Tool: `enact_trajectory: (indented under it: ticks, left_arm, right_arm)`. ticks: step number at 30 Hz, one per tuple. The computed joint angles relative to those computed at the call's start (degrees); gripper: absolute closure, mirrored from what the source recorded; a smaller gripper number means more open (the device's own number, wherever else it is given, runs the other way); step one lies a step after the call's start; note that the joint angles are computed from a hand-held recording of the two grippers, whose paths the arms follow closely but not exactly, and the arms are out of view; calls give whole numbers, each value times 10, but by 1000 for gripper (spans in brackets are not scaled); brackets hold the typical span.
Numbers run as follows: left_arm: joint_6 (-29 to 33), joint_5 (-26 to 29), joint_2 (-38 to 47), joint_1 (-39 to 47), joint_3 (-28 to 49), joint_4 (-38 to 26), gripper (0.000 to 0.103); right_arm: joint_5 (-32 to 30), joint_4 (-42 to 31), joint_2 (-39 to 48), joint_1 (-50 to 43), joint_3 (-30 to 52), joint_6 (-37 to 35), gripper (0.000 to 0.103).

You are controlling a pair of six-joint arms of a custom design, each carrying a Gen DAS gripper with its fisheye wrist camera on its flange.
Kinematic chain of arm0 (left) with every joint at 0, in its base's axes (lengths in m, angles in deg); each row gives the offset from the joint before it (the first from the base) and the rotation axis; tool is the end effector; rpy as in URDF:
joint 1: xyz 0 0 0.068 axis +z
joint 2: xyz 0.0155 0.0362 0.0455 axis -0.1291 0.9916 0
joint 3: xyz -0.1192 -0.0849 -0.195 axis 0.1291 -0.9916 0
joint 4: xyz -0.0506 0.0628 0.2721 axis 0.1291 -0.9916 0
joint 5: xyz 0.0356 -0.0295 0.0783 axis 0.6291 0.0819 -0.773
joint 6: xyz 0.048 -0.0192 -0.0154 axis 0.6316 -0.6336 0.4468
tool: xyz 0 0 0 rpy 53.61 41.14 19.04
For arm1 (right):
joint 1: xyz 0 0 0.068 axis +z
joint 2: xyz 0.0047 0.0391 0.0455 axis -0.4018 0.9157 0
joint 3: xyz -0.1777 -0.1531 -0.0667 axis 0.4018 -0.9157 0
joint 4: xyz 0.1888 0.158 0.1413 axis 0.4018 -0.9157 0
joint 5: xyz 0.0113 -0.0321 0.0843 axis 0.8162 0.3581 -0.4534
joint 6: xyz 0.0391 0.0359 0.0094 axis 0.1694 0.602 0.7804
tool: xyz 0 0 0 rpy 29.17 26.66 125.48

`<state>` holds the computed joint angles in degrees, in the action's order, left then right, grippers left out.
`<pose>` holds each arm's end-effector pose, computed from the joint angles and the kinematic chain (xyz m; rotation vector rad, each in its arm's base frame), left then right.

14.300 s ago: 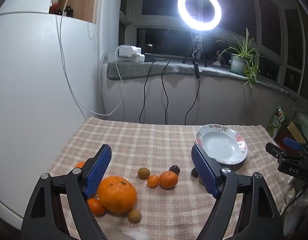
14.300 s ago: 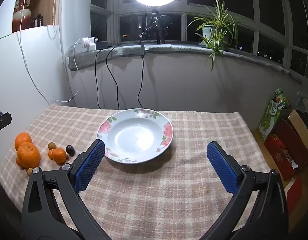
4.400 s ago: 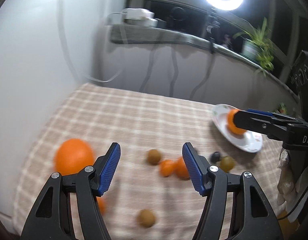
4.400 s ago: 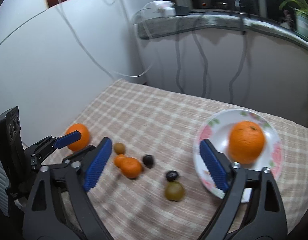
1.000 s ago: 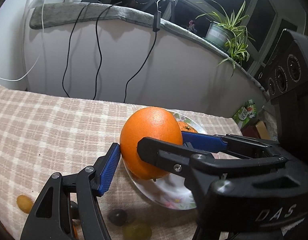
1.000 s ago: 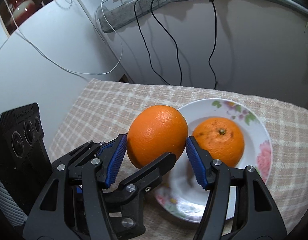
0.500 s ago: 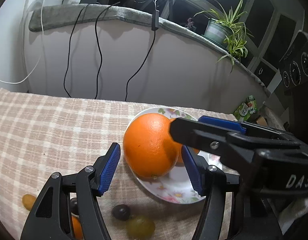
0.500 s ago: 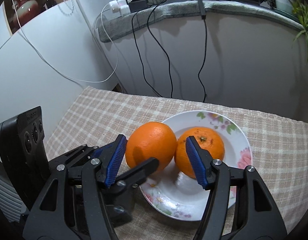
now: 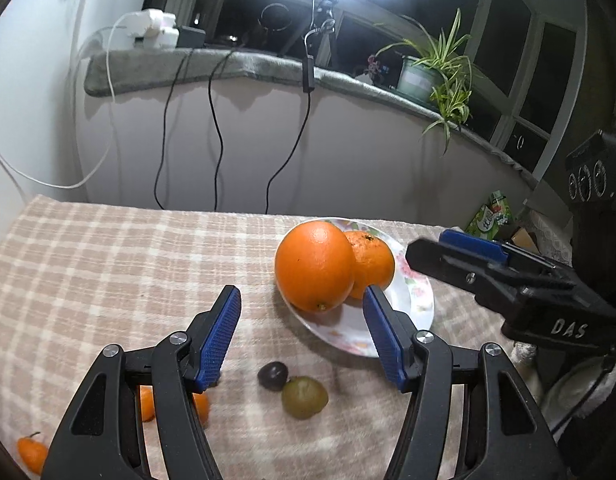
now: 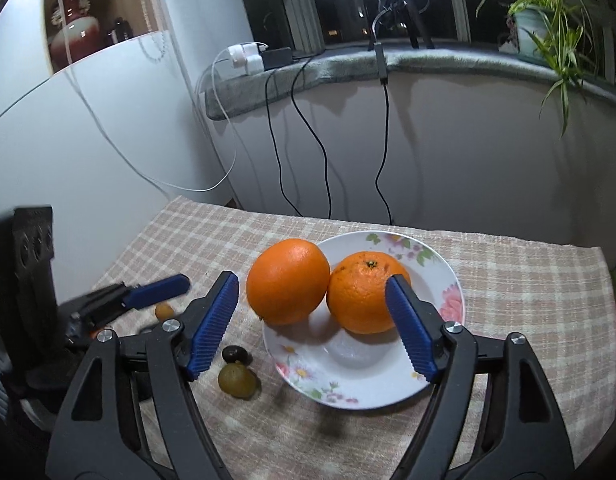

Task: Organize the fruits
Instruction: 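Grasp the brown kiwi with the left tool while the right tool grasps the olive-green fruit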

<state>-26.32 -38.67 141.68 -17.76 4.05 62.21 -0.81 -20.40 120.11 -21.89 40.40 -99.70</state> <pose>0.2977 -0.0584 0.1095 -0.0039 2.2187 -0.3610 0.3390 0.0283 0.0704 -0.5381 2.0904 0.4701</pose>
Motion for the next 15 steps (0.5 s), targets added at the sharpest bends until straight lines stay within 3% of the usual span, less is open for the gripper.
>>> enact_trajectory:
  ticks: [8, 13, 15]
  left_arm:
    - [20, -2, -142, 39, -95, -21, 41]
    - [30, 24, -235, 91, -167, -56, 41]
    - [37, 34, -281, 115, -203, -82, 47]
  right_arm:
    - [-18, 7, -42, 1, -63, -42, 25]
    - [-25, -2, -44, 7, -79, -49, 25]
    - [-29, -6, -34, 10, -80, -53, 25]
